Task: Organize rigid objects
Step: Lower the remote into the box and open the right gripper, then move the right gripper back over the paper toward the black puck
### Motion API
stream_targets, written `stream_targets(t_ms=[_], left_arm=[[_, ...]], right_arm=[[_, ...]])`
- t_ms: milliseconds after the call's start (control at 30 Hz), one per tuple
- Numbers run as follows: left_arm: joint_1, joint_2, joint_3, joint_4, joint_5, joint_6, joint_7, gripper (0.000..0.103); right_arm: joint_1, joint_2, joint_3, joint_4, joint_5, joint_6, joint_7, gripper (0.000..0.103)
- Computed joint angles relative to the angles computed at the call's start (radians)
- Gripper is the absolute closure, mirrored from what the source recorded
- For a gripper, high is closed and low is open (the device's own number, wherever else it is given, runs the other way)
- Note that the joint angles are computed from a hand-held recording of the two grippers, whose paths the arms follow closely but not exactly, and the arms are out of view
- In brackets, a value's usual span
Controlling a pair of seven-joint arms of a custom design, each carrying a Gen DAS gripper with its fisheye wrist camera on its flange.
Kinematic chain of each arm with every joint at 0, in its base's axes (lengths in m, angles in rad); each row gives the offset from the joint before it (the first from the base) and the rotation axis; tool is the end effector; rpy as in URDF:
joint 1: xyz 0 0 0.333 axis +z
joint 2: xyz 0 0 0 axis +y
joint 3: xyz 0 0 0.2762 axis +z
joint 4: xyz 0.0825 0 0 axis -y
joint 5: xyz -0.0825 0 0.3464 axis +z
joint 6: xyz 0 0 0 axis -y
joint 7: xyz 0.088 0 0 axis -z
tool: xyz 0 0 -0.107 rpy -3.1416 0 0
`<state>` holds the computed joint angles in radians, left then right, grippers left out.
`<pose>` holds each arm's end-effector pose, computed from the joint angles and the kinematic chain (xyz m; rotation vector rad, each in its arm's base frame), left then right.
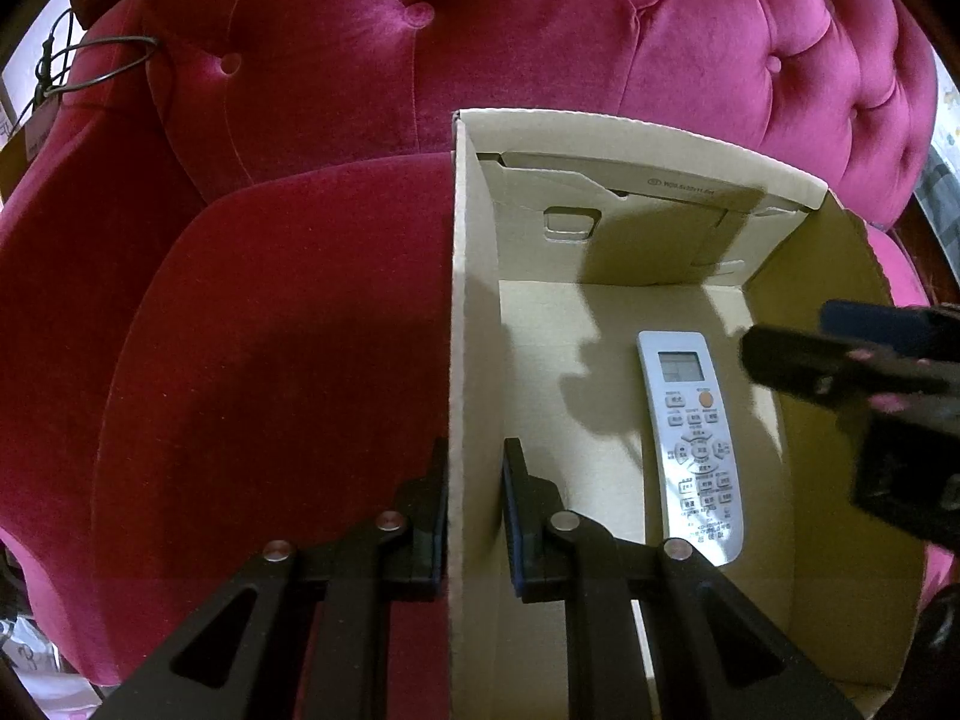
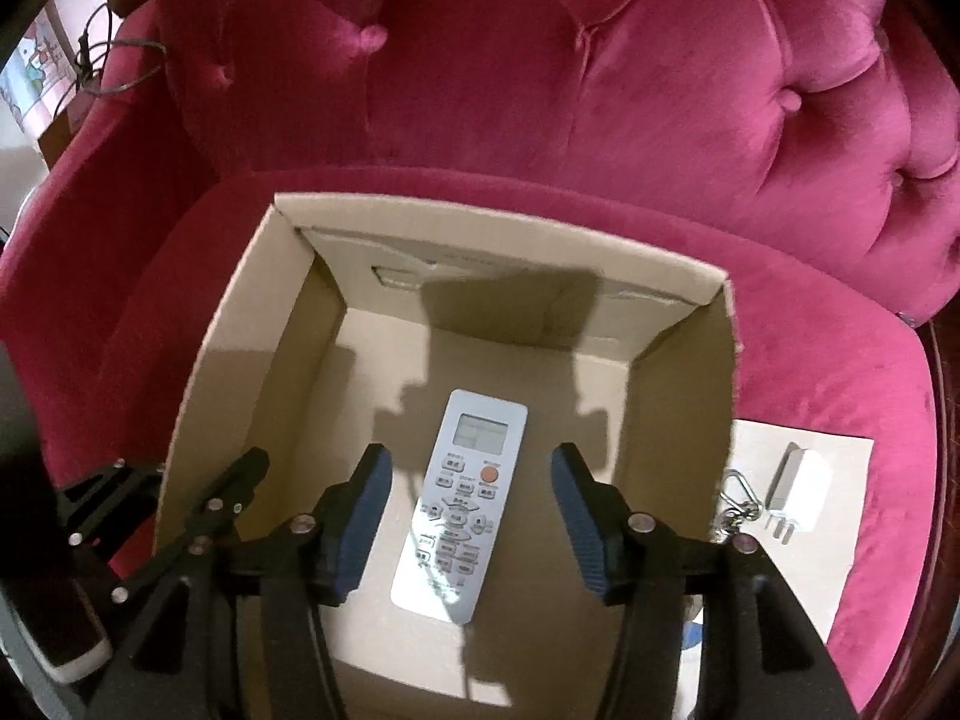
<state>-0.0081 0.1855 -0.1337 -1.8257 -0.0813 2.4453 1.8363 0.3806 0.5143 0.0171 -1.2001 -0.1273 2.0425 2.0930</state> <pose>0.5997 -0.0812 0.4571 -1.6237 2.3180 -0.5098 0.6309 0.2543 0.4924 -1.9247 2.1041 -0.3063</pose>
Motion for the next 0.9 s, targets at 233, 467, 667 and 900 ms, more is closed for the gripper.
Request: stream_targets(t_ms=[233, 467, 667, 900], left_arm=[[-0.002, -0.003, 0.001, -0.006, 0.006, 0.005, -0.003, 0.087], [-0.007, -0.005, 0.001, -0.009, 0.019, 0.007, -0.016, 0.087], [-0.008, -0.005, 0.001, -0.008, 0.023, 0.007, -0.019, 0.087], [-0.009, -0.005, 0.001, -0.007, 0.028, 0.007, -0.021, 0.087]], right_arm=[[-0.002, -0.075, -0.009, -0.063, -0.03, 0.019, 0.032, 0.028], [-0.015, -0.138, -0.014, -0.122, -0.068, 0.038, 0.066, 0.019], [-0.03, -0.21, -0.019, -0.205, -0.115, 0.049, 0.099, 0.006], [-0.07, -0.303, -0.018, -0.306, -0.156, 0.057, 0.127, 0.001]])
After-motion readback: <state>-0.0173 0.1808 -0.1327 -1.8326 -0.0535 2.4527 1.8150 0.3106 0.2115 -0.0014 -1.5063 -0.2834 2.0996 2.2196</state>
